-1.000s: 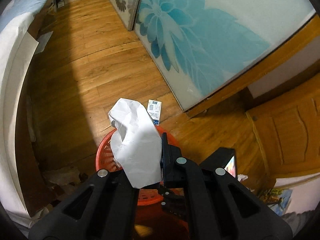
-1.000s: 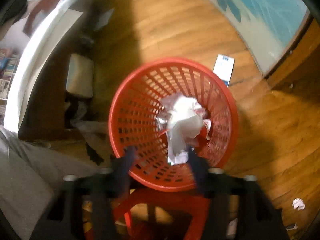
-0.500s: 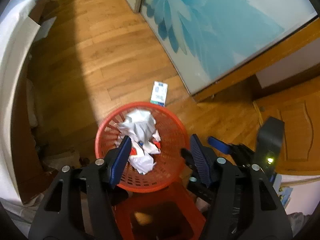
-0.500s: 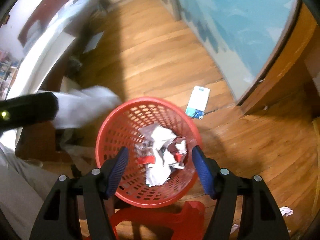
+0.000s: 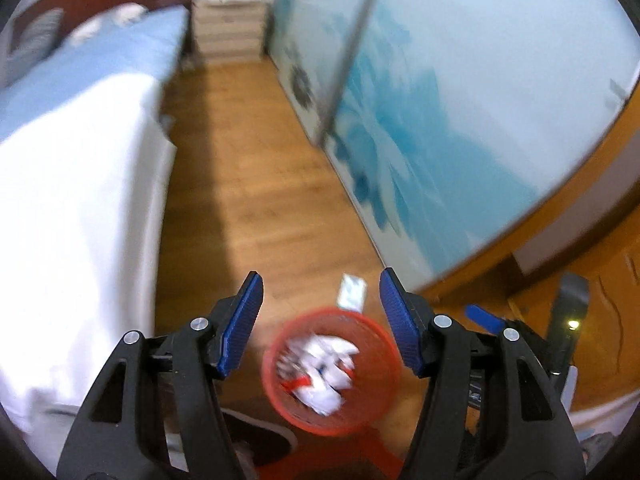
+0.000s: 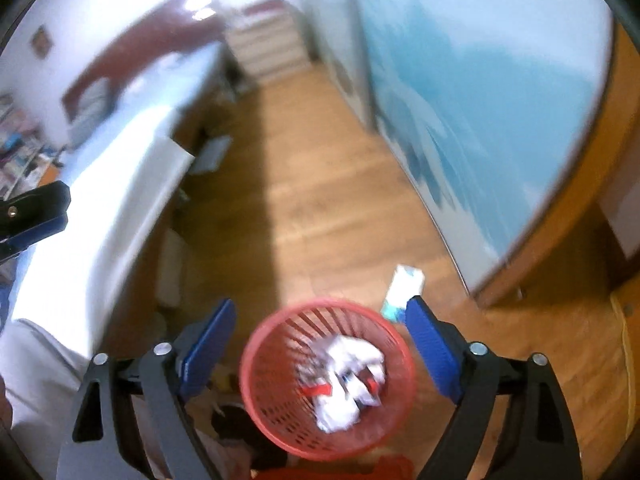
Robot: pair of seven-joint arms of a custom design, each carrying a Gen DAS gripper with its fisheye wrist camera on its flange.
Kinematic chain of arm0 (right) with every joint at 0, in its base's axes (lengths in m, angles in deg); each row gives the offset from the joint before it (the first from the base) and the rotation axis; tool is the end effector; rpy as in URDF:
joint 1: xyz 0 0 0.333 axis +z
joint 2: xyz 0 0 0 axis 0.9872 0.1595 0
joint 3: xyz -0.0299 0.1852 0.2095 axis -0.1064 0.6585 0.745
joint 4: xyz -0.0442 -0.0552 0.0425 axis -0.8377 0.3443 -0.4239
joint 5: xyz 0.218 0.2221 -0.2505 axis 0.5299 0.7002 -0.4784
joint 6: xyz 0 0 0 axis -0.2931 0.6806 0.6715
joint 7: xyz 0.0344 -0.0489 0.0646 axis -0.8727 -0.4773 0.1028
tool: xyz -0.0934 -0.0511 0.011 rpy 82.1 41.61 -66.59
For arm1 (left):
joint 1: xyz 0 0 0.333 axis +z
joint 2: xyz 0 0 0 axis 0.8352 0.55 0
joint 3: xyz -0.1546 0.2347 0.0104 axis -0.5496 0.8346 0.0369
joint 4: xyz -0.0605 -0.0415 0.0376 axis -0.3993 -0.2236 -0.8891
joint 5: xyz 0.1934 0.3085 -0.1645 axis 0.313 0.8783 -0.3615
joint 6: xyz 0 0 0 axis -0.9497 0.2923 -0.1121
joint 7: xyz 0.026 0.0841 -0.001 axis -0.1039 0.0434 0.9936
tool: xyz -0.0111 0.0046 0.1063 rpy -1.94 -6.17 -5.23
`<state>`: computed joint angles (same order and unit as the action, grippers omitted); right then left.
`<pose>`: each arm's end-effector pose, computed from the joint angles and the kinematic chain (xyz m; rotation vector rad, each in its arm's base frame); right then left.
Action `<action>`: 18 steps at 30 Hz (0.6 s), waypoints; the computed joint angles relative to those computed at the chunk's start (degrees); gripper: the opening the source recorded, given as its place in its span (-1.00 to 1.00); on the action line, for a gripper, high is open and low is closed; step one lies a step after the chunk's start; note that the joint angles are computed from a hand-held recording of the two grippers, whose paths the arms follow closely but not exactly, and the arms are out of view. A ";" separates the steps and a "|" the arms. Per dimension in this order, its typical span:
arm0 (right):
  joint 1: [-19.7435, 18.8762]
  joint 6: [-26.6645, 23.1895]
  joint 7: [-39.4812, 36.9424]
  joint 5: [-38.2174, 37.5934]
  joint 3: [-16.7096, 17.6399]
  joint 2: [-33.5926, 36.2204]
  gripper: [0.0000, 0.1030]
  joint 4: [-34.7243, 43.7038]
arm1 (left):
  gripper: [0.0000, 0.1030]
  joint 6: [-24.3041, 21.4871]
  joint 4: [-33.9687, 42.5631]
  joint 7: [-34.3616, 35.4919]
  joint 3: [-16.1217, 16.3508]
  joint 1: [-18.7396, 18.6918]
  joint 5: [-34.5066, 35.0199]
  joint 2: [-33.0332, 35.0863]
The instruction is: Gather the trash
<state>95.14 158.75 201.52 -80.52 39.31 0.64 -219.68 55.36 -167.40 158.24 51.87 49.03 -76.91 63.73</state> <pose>0.3911 0.0973 0.6364 -1.7015 1.9340 -0.4032 0.4495 -0.1806 0.6960 -1.8502 2.0534 -0.8973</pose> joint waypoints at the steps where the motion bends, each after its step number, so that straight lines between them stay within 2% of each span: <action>1: 0.82 1.04 -0.05 0.23 0.83 1.20 0.73 1.92 | 0.18 0.42 -0.65 -0.16 0.62 0.86 0.81 -1.66; 6: 5.22 4.47 -0.49 2.06 3.80 8.47 0.86 12.06 | 0.19 2.44 -5.65 -0.78 3.69 6.08 3.87 -10.56; 12: 10.64 10.38 0.66 2.74 9.20 19.40 0.86 25.09 | 0.19 4.43 -14.59 -1.67 7.12 13.66 6.29 -22.31; 15: 12.77 12.45 1.97 0.85 11.86 23.98 0.86 29.97 | 0.20 5.44 -19.45 -1.00 9.11 17.08 6.89 -28.00; 18: 15.14 11.83 3.31 -4.10 15.33 30.15 0.86 36.98 | 0.21 6.98 -23.06 0.72 10.76 19.45 6.77 -31.53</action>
<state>110.28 170.58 204.84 -84.62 54.65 30.78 -182.69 62.34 -190.46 158.95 62.64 68.48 -70.14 32.20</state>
